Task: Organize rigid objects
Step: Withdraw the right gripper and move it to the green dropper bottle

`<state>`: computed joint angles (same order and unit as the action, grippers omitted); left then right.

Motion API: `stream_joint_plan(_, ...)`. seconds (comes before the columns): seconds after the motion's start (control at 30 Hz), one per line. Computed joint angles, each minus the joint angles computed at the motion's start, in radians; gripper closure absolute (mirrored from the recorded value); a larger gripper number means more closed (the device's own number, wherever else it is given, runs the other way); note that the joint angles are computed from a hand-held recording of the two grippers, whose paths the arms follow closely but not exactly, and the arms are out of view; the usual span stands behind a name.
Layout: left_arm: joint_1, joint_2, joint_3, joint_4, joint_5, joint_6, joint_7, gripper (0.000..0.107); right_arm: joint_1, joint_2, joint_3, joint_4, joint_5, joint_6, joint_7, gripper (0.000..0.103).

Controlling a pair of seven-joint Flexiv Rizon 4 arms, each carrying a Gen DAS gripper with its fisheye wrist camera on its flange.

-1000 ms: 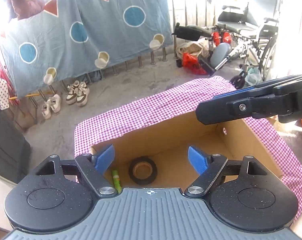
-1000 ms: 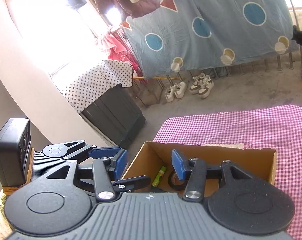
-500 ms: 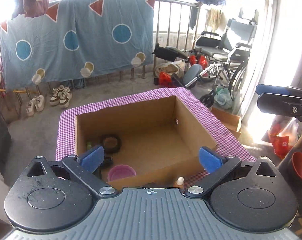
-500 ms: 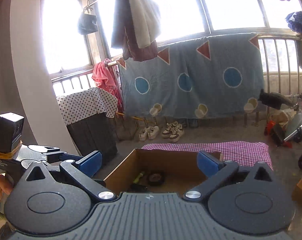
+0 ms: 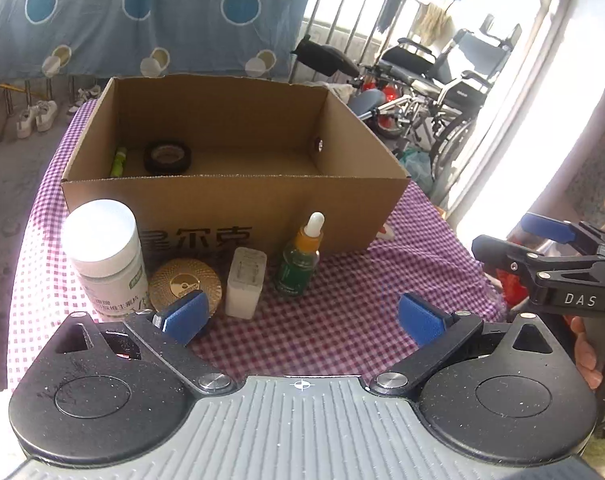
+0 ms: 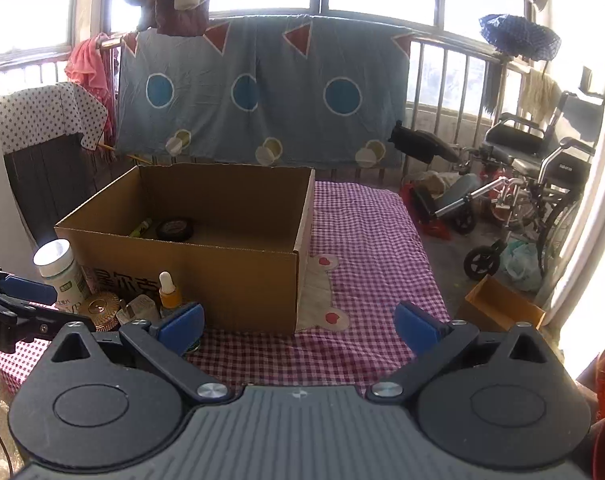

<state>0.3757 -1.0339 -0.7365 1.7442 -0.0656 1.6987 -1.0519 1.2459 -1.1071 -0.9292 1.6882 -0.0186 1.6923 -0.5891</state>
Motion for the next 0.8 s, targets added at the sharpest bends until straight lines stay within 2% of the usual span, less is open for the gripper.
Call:
stream_joint_plan(0.13,-0.009,-0.03,-0.005,-0.018,0.008,0.022,0.002,0.005,-0.06,0.014,0.068,-0.015,0.009,0.089,-0.048,0.0)
stream_joint_plan(0.2,-0.029,-0.055,0.006,-0.029,0.057,0.091,0.022,0.005,-0.112,0.029,0.132,-0.024,0.03,0.168,-0.087,0.0)
stream_joint_plan(0.3,-0.133,-0.041,0.132,-0.055,0.111,0.19,0.02,0.005,-0.167,0.035,0.21,-0.053,0.059,0.215,-0.116,0.0)
stream_joint_plan(0.37,-0.175,-0.037,0.184,-0.076,0.122,0.191,0.003,0.005,-0.248,0.057,0.32,-0.087,0.042,0.236,-0.138,0.0)
stream_joint_plan(0.43,-0.184,-0.044,0.194,-0.088,0.139,0.193,-0.01,0.005,-0.357,0.074,0.461,-0.134,0.002,0.264,-0.155,0.0)
stream_joint_plan(0.5,-0.2,-0.056,0.208,-0.107,0.154,0.21,-0.021,0.005,-0.442,0.071,0.568,-0.183,-0.037,0.286,-0.175,0.0)
stream_joint_plan(0.67,-0.22,-0.091,0.217,-0.156,0.206,0.216,-0.023,0.01,-0.558,0.036,0.725,-0.308,-0.127,0.238,-0.238,0.002)
stream_joint_plan(0.8,-0.222,-0.109,0.214,-0.183,0.224,0.219,-0.018,0.016,-0.618,0.004,0.823,-0.398,-0.169,0.164,-0.278,0.019)
